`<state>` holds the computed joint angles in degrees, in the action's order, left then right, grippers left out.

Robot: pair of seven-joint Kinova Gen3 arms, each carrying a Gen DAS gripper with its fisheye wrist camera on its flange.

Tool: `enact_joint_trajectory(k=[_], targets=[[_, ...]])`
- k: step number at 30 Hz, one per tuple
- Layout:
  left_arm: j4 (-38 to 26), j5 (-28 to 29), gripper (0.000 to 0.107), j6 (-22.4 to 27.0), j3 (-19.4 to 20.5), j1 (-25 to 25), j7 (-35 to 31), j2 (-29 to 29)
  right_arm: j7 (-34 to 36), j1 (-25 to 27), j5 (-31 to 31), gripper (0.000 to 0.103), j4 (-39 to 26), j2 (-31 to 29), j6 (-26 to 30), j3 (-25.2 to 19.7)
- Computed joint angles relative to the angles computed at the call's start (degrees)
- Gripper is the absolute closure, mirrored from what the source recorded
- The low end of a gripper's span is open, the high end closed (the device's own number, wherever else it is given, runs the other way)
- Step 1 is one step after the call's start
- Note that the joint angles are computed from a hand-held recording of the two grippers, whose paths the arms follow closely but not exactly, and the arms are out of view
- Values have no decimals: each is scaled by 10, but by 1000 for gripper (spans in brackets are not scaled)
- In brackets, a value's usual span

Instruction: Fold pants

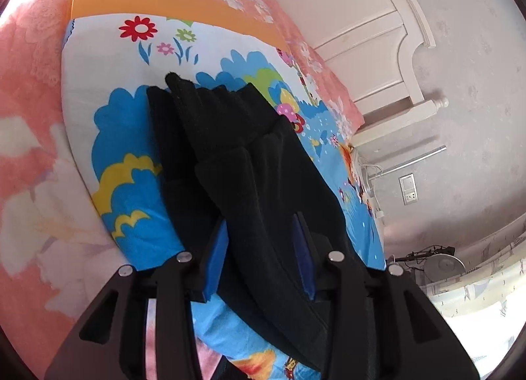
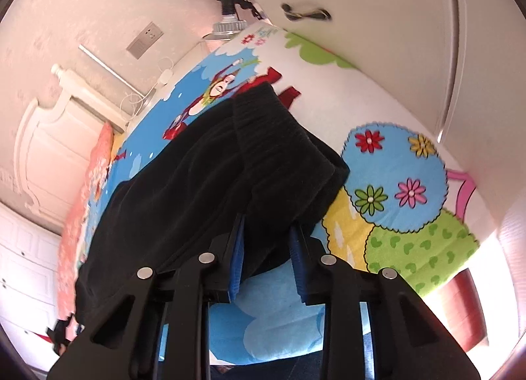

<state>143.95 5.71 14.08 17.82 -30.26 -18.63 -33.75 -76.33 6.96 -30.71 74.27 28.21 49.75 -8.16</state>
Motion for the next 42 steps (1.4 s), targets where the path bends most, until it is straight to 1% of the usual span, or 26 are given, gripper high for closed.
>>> enact_joint_trajectory(k=[2,4,5,6,8,9,10,11,12,13,15,18,19,20,21,23,25,27,28,30,32,34,36,37,39,42], targets=[[-8,-12,66,1,-2,26,2,18,5,0,5,74,-15,12,13,-6],[-3,-35,66,-16,-3,40,30,33,-16,-6,8,73,-38,31,41,7],[1,-38,66,-29,-3,43,36,43,-16,4,-3,73,-41,38,47,-1],[4,-33,68,-39,-3,44,33,51,-9,10,-10,73,-42,43,48,-6],[3,-15,68,-53,-7,47,0,71,1,22,-25,73,-48,53,54,-14],[-3,-8,78,-47,-7,43,-18,77,5,25,-29,73,-56,59,62,-17],[-10,-7,96,-39,-12,43,-30,82,8,23,-28,74,-58,59,63,-17],[-20,-5,100,-29,-18,43,-40,85,12,23,-28,78,-60,57,62,-17],[-24,2,101,-28,-34,53,-56,84,16,24,-32,84,-65,56,67,-20],[-34,13,102,-21,-44,56,-79,84,19,22,-32,86,-71,54,72,-21],[-59,33,102,-5,-83,83,-126,92,9,18,-29,87,-115,65,104,-23],[-132,58,102,38,-158,140,-194,140,-1,-1,-28,88,-195,94,133,-21],[-159,59,103,52,-170,148,-206,152,0,-11,-27,89,-221,102,137,-19],[-180,52,103,58,-171,145,-210,153,2,-10,-36,89,-237,102,130,-27],[-202,35,103,60,-161,134,-204,144,15,-4,-43,90,-242,95,122,-41],[-221,-12,103,78,-114,91,-177,107,39,9,-51,90,-221,70,103,-52],[-205,-49,103,77,-85,73,-130,89,46,11,-53,90,-180,55,77,-41],[-156,-55,103,52,-99,94,-101,81,23,0,-27,90,-171,73,89,-18],[-129,-49,103,41,-121,119,-93,83,16,-3,-18,90,-161,80,95,-12],[-79,-28,103,22,-161,166,-67,92,25,-4,0,90,-120,73,81,-9],[-34,-42,103,-20,-169,184,-31,91,35,4,-1,90,-95,66,70,-12],[-17,-67,103,-36,-166,187,-7,92,35,3,3,90,-95,70,70,-10],[-12,-62,103,-53,-184,200,-12,96,32,-9,19,90,-93,67,61,-4],[-15,-59,103,-48,-180,196,-17,91,29,-15,25,90,-91,62,56,-1],[-33,-75,103,-15,-141,160,-5,65,35,-9,19,90,-71,41,36,-8],[-39,-80,103,12,-83,111,29,27,29,2,4,90,-63,36,44,-10]])
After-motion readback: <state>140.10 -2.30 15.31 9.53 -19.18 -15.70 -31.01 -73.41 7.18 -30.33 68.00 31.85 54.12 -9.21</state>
